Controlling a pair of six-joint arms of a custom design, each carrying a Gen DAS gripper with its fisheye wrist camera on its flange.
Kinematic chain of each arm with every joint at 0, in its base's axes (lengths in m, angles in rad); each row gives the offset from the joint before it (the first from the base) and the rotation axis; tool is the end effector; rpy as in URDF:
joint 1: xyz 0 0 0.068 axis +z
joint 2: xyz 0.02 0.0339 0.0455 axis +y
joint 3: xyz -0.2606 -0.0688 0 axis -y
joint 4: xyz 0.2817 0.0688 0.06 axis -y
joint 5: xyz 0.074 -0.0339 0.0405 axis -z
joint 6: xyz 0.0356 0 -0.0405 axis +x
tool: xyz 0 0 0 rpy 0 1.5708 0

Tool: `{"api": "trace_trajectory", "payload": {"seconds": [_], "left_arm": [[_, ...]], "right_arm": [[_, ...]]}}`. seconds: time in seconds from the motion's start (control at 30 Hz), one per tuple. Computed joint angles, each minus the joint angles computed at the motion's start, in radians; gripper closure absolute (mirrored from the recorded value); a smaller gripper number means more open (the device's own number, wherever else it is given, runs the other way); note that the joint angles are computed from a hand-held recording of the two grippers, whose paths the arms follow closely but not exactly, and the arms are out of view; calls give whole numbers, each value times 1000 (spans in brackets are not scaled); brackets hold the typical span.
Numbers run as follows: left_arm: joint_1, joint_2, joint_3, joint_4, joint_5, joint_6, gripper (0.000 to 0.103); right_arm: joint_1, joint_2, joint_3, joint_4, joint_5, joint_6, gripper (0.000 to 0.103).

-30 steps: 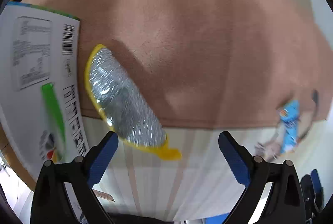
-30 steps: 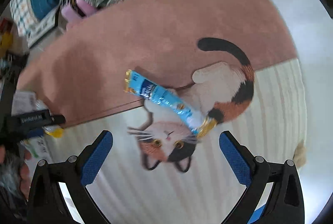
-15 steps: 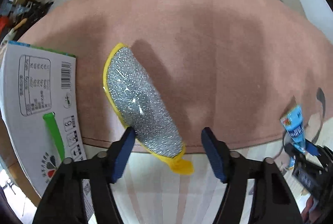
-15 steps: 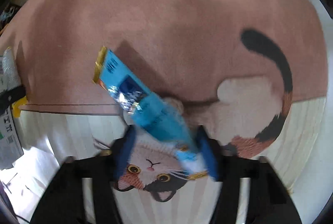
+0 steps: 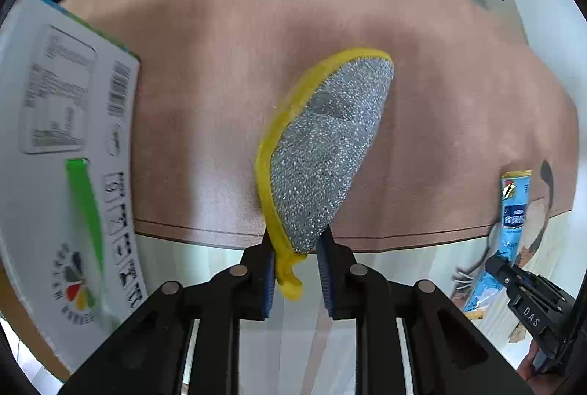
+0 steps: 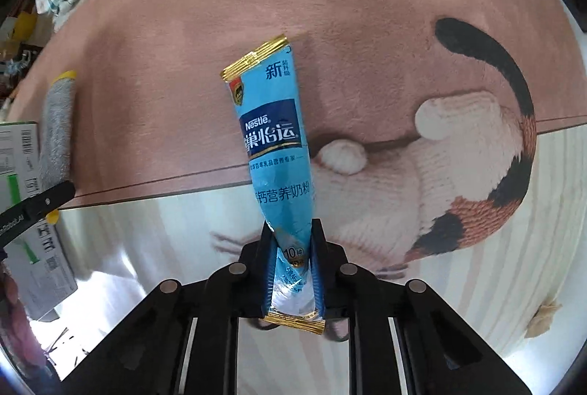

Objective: Organize soft objects
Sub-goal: 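Grasp the yellow-edged sponge with the left tool while the right tool grasps the blue milk tube, then place the sponge and milk tube into the box and open both tools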

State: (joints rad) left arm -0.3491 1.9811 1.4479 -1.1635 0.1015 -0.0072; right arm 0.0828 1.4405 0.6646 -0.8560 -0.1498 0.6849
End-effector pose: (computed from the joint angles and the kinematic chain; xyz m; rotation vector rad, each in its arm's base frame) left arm 0.3589 -0.1345 0.1524 -0.5005 -2.9555 0.1164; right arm 0.2214 0.0237 0.1084 -0.9033 -2.8859 -0.1758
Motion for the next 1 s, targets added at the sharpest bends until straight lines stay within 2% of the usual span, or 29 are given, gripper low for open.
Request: {"api": "trace_trajectory", "payload": {"seconds": [0.17,0.33,0.5,0.63,0.77,1.0], "left_arm": [[9,-140,-71,-27,42,37,86],[20,-214,-25,-89,56,110,86],[42,-328,-3,-148,89,140,86],[86,-366,54,-181,128,164,86],[235,-367,182,-293,172,270,86],[520,-234,384,-380,161,452,86]], "right_arm": [[64,-112,-28,-23,-4,67,86],[83,-238,-58,-64,-11,106,86],[194,-350,-24,-119,-3,220,86],[300,-330,160,-194,24,303,86],[465,-226,352,-190,81,412,86],[671,168,804,-178,155,517,86]]}}
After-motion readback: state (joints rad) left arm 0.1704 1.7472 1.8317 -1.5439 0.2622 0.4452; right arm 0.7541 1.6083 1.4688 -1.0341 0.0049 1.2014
